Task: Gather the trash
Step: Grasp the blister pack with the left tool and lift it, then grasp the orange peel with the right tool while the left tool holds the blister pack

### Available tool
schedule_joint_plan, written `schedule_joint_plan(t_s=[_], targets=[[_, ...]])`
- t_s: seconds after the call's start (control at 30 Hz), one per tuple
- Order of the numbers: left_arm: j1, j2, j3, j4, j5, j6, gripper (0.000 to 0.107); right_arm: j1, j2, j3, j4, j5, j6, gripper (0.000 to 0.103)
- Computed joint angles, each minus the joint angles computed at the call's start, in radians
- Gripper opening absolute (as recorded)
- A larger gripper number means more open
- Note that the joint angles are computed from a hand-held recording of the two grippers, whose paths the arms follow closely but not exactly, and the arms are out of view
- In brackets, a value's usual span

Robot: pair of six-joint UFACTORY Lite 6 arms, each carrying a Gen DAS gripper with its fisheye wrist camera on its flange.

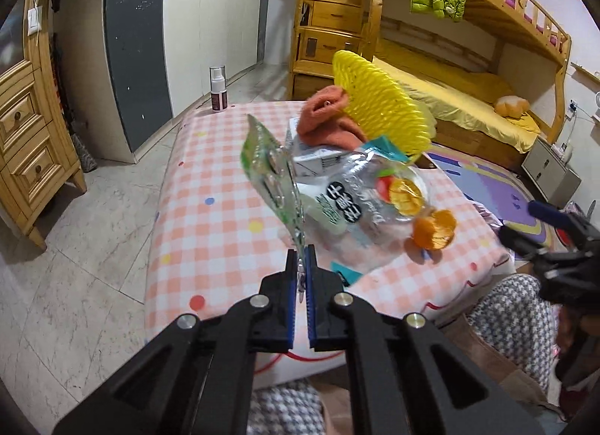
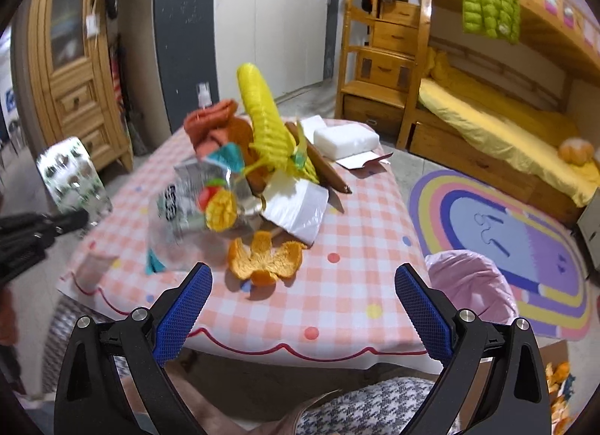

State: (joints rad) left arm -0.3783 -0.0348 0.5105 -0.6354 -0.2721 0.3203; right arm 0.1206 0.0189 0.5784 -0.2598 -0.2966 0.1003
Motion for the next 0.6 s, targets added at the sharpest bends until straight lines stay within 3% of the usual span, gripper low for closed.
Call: schedule_joint_plan(t_s=[0.1,0.17,0.3,0.37,0.43,0.5,0.57,0.6], targets=[[-0.026,0.027,-0.001,0.033,-0.022,-0.033,0.002,0.023,0.073,0.036,-0.014,-0.012,0.04,0.09],[-0.043,0.052,0.008,0.045,-0.037,-0.051,0.002,0.02,0.132,0.086,-0.125,0.0,0.143,0.061],[-0.046,0.081,0.021,0.078,-0.045,-0.093,0.002,0.009,0.214,0.148,-0.225,-0.004,0.266,0.059],[-0.046,0.098,0.031,0.079,-0.049,-0.092,0.002,0.004,0.256,0.185,-0.265,0.009,0.306,0.054],[-0.043,0.114,0.043,0.084,-0.048,-0.098,0.002,0.002,0.291,0.22,-0.37,0.025,0.404,0.054],[-0.041,0.124,0.051,0.088,-0.046,-0.102,0.002,0.011,0.304,0.221,-0.422,0.016,0.444,0.061],[-0.04,0.135,0.06,0.077,-0.045,-0.089,0.002,0.025,0.303,0.204,-0.353,0.003,0.37,0.088],[-0.039,0.14,0.064,0.077,-0.043,-0.089,0.002,0.032,0.313,0.203,-0.307,-0.004,0.321,0.087]])
